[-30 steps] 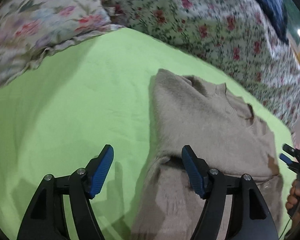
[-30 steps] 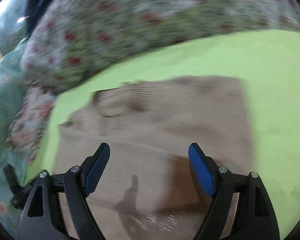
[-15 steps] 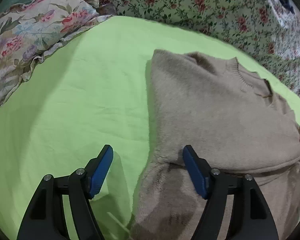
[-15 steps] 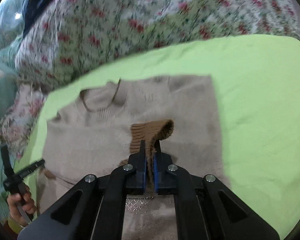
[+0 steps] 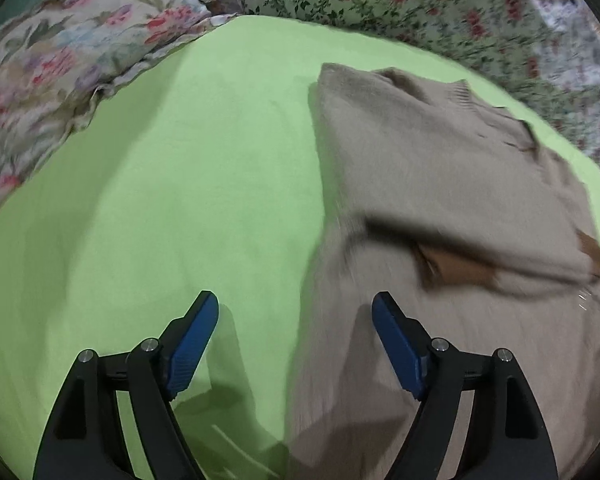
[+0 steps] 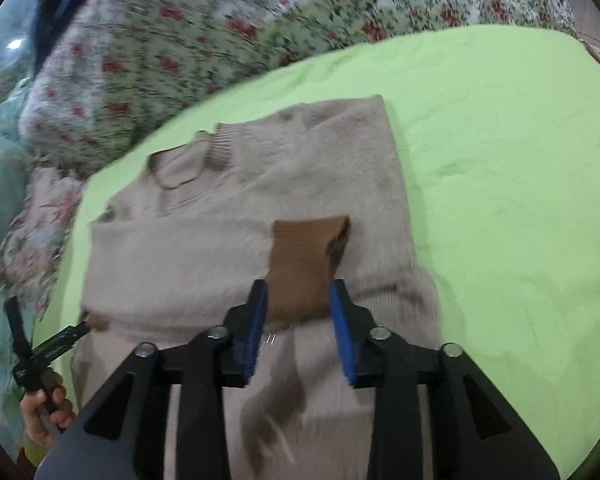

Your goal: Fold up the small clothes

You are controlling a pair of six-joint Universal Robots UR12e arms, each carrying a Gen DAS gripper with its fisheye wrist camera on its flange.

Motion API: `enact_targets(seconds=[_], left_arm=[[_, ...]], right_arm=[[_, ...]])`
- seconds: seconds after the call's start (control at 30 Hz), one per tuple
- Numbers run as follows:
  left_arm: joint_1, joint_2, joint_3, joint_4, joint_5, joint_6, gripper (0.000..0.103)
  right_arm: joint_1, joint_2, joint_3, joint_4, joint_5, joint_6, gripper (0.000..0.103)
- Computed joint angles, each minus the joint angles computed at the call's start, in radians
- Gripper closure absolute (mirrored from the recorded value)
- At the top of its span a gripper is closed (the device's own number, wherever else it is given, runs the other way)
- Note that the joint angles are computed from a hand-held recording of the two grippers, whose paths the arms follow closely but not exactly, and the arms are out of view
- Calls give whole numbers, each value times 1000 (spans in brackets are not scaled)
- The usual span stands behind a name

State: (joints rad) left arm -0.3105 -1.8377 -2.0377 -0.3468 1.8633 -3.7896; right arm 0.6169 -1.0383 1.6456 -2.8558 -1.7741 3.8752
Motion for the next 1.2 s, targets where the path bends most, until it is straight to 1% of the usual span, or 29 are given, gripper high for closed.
enact_targets(seconds=[0.1,0.2,0.33,0.37,0.4,0.5,0.57,0.6,0.67,0.77,0.83,0.87,0.9,1.0,1.07,1.13,1.2], left_arm=[[-17,50,-71,78,-50,-12,23],[-43,93,-126,122,-89,-11,23],[-81,134,-180,142,-104,-23,23],[-94,142,-192,144,-105,-37,23],[-104,150,-206,149,-109,-54,23],[-125,169,-252,181,-151,-86,23],[-135,176,-281,216,-185,-101,23],[-143,178,-294,235,-200,-102,23],[-166,179,-314,269,-207,-96,23],[-190,180,-327,300,-221,-86,22],[-191,176,-339,336,-269,-86,22],[-190,170,-349,370,-307,-95,22],[-191,165,-355,389,-324,-100,23],[-200,154,-366,432,-332,-101,24],[-191,148,-376,472,-360,-108,25],[-174,141,-385,510,-398,-124,32],[-158,137,-391,533,-424,-135,39]], right_arm=[[18,-43,68,-42,7,18,59],[39,-79,124,-53,2,49,59],[65,-118,192,-81,-8,94,58],[73,-127,208,-90,-12,104,55],[78,-133,220,-97,-15,110,53],[97,-157,266,-126,-15,129,51],[107,-174,300,-150,6,128,51],[111,-180,313,-159,16,126,51],[119,-195,346,-180,34,129,51],[131,-218,394,-199,55,157,50],[132,-224,427,-248,96,177,50],[133,-222,437,-275,115,182,50],[135,-219,445,-300,133,183,50],[140,-197,441,-345,177,146,50],[136,-175,431,-375,226,127,50],[132,-152,418,-403,266,108,50],[131,-140,406,-409,276,89,50]])
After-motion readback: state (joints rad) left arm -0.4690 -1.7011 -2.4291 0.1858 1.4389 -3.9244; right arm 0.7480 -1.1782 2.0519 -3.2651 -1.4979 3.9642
